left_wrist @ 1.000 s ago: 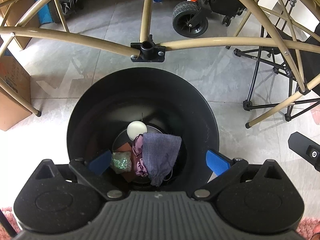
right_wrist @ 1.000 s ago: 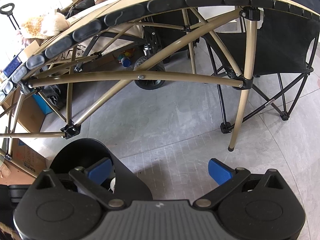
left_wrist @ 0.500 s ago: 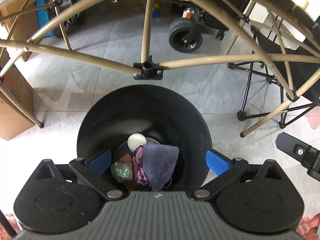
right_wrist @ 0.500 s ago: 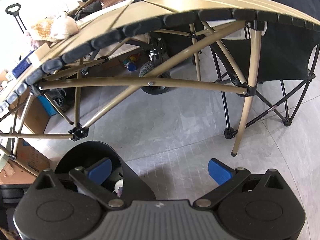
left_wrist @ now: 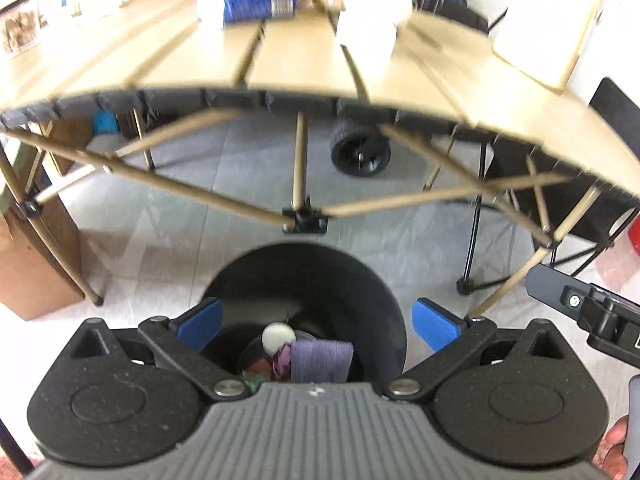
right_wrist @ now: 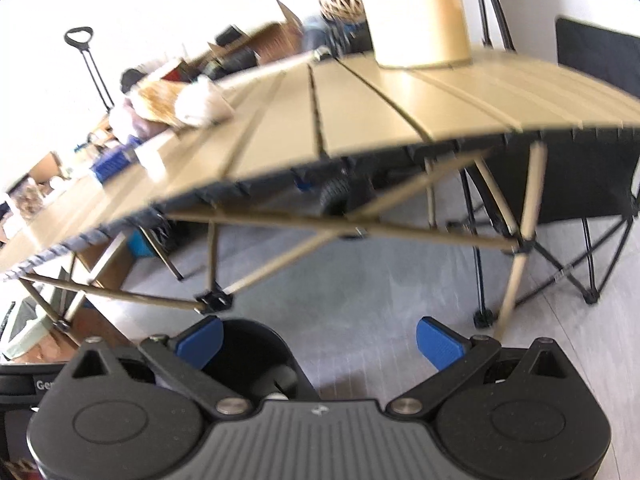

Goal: Collect trash
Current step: 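Raise both tools from the bin back toward the table items, then close the right tool on the white tissue while the left tool approaches the blue tissue pack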

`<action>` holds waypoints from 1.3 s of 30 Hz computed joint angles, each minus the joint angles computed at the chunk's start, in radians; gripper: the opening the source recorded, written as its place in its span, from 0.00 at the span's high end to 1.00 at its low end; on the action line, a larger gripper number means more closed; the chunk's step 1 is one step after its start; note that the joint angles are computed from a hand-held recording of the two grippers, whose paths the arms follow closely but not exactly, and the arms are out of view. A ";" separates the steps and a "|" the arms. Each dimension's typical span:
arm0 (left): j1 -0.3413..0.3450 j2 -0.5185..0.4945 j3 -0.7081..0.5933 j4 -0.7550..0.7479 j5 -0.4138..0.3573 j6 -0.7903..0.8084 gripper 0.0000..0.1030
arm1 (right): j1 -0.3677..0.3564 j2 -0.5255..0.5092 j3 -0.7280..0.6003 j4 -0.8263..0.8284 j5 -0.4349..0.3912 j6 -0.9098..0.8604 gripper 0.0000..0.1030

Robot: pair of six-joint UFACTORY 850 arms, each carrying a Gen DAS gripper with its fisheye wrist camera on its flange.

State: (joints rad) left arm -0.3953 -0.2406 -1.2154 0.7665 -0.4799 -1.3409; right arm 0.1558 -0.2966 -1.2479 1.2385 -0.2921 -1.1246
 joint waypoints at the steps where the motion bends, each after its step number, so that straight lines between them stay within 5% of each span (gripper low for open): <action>1: -0.003 0.015 0.010 0.039 0.003 -0.036 0.00 | 0.002 0.008 0.006 0.058 0.000 -0.062 0.00; 10: 0.009 0.112 0.065 0.326 0.005 -0.317 0.00 | 0.025 0.050 0.004 0.550 -0.031 -0.580 0.00; 16: 0.040 0.131 0.056 0.415 -0.034 -0.383 0.00 | 0.055 0.019 -0.067 0.594 -0.053 -0.659 0.00; 26: 0.125 0.160 0.047 0.544 -0.034 -0.519 0.00 | 0.135 -0.066 -0.200 0.728 0.029 -0.826 0.00; 31: 0.162 0.142 0.015 0.563 -0.037 -0.518 0.00 | 0.170 -0.136 -0.296 0.693 0.085 -0.841 0.02; 39: 0.211 0.080 -0.053 0.555 0.005 -0.471 0.00 | 0.204 -0.258 -0.455 0.128 0.137 -0.299 0.23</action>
